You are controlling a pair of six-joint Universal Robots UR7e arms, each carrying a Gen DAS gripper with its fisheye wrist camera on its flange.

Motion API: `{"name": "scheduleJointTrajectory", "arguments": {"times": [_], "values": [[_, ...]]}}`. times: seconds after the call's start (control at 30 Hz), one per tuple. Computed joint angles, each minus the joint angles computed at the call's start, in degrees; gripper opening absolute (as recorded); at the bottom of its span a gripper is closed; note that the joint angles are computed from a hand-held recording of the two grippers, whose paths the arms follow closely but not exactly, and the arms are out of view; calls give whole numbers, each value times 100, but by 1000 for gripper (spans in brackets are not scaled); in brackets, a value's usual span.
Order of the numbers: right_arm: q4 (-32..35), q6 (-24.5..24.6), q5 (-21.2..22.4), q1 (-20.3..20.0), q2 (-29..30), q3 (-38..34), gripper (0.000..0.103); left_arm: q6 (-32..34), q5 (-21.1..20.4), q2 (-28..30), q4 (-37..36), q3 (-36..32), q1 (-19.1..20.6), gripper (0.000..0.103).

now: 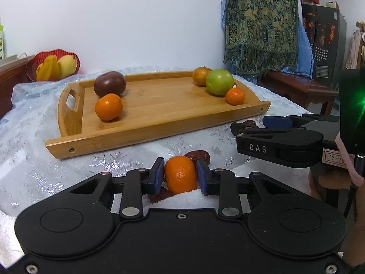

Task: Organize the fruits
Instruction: 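Grasp a tangerine with the left tool while the right tool grasps a red date, then carry the tangerine with the left tool while the right tool carries the date over the tray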

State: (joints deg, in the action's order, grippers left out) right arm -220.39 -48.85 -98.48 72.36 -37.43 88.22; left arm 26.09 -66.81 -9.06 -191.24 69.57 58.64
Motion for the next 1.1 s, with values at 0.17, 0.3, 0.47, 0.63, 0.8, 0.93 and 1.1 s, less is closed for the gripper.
{"name": "scheduleJointTrajectory", "arguments": {"times": [0.17, 0.3, 0.47, 0.63, 0.8, 0.93, 1.1], "values": [[113, 38, -57, 5, 7, -30, 62, -155, 21, 9, 231, -97, 31, 31], [215, 104, -97, 8, 11, -60, 59, -150, 43, 49, 290, -167, 32, 31], [240, 120, -99, 17, 21, -69, 51, -53, 84, 103, 355, -240, 23, 33], [228, 105, -94, 27, 22, -55, 41, -124, 64, 105, 353, -241, 24, 32], [243, 105, -54, 27, 14, -41, 35, -169, 69, 115, 261, -231, 19, 31], [147, 167, -45, 36, 21, -33, 35, -48, 99, 130, 84, -199, -5, 31], [80, 193, 58, 46, -29, 24, 35, -66, 72, 170, 8, -331, -13, 31]]}}
